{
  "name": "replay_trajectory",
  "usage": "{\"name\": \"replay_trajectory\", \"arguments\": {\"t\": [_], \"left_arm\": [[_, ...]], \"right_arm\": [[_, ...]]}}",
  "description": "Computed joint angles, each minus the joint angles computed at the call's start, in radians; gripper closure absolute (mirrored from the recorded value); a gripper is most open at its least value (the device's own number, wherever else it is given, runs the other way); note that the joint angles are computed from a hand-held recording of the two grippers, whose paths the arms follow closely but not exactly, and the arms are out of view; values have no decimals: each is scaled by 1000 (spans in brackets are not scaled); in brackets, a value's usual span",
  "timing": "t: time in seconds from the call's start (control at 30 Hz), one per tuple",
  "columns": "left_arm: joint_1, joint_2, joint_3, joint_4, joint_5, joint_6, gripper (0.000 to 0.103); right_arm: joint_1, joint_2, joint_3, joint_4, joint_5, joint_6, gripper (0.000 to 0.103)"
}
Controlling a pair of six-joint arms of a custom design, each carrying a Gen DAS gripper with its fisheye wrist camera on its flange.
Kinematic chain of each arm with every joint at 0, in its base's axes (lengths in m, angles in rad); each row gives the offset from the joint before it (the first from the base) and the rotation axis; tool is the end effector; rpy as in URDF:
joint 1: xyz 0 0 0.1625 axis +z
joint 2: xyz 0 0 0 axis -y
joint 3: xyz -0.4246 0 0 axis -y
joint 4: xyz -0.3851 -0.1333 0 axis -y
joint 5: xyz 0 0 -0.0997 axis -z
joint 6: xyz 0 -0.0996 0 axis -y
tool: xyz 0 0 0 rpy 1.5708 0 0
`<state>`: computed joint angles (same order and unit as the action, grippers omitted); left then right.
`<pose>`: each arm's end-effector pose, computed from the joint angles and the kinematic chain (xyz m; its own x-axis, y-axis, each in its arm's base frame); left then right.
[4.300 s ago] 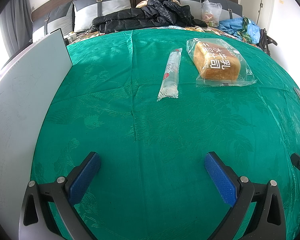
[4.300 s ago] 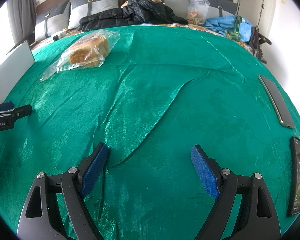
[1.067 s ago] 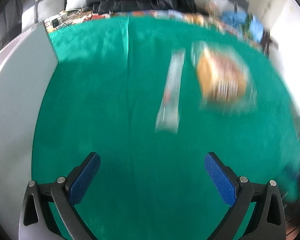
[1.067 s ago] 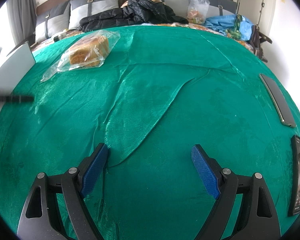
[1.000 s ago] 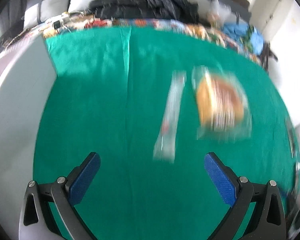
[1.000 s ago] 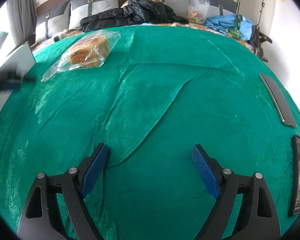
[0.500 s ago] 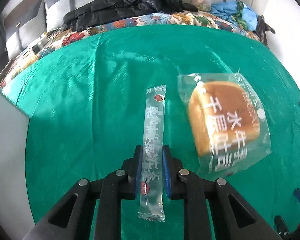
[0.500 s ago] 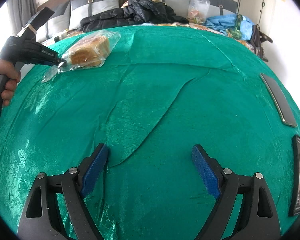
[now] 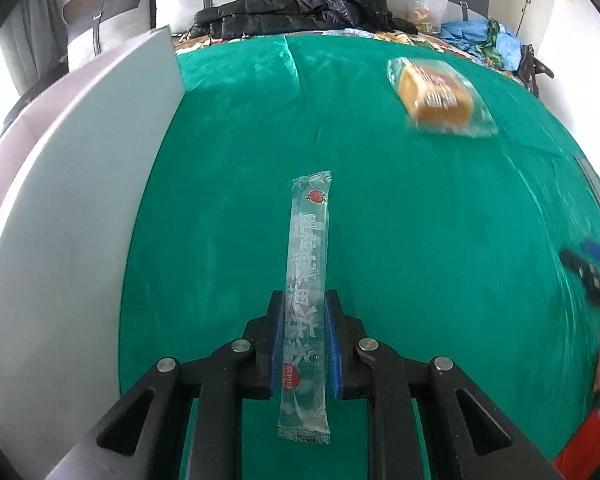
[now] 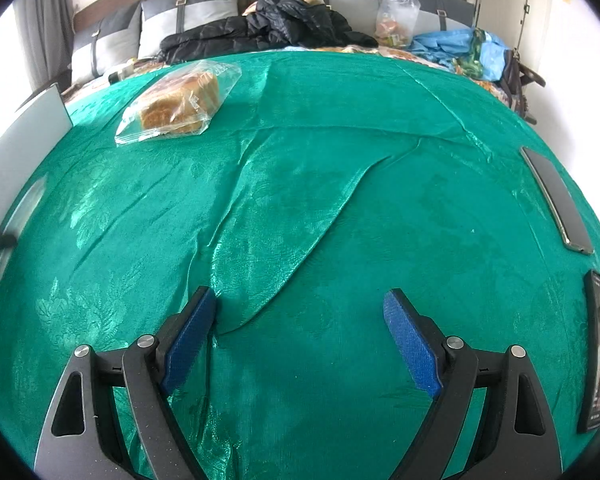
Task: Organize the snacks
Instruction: 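Reach the left tool toward the clear stick pack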
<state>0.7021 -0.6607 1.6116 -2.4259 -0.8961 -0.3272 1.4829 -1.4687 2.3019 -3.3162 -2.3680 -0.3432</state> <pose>-0.3706 -0.5696 0.0227 -0.6786 0.3945 -0.6195 0.5722 0.8128 -0.1093 0.0251 -0.4221 0.3361 -0.6267 0.3833 0.6784 -0.1669 0.7844 -0.5974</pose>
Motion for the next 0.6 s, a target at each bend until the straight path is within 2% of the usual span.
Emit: {"name": "replay_trajectory", "arguments": {"t": [0.07, 0.1, 0.13, 0.17, 0.2, 0.27, 0.37, 0.5, 0.6], "left_arm": [[-4, -7, 39, -67, 3, 12, 82], [-4, -2, 36, -79, 0, 12, 75], [1, 2, 34, -100, -16, 21, 56], [6, 8, 25, -109, -38, 28, 44], [9, 19, 11, -108, -49, 31, 24], [9, 39, -7, -113, -42, 51, 21], [-3, 63, -19, -105, 15, 82, 17], [1, 61, 7, -158, 30, 97, 1], [2, 58, 34, -220, 35, 116, 0]], "right_arm": [[2, 3, 0, -2, -2, 1, 15], [1, 0, 0, 0, -1, 0, 15], [0, -1, 0, 1, -1, 0, 15], [0, -1, 0, 1, -1, 0, 15], [0, -1, 0, 1, -1, 0, 15], [0, -1, 0, 1, 0, 1, 15], [0, -1, 0, 1, 0, 1, 15], [-1, -1, 0, 2, 1, 0, 15], [-1, -2, 0, 2, 1, 0, 15]]}}
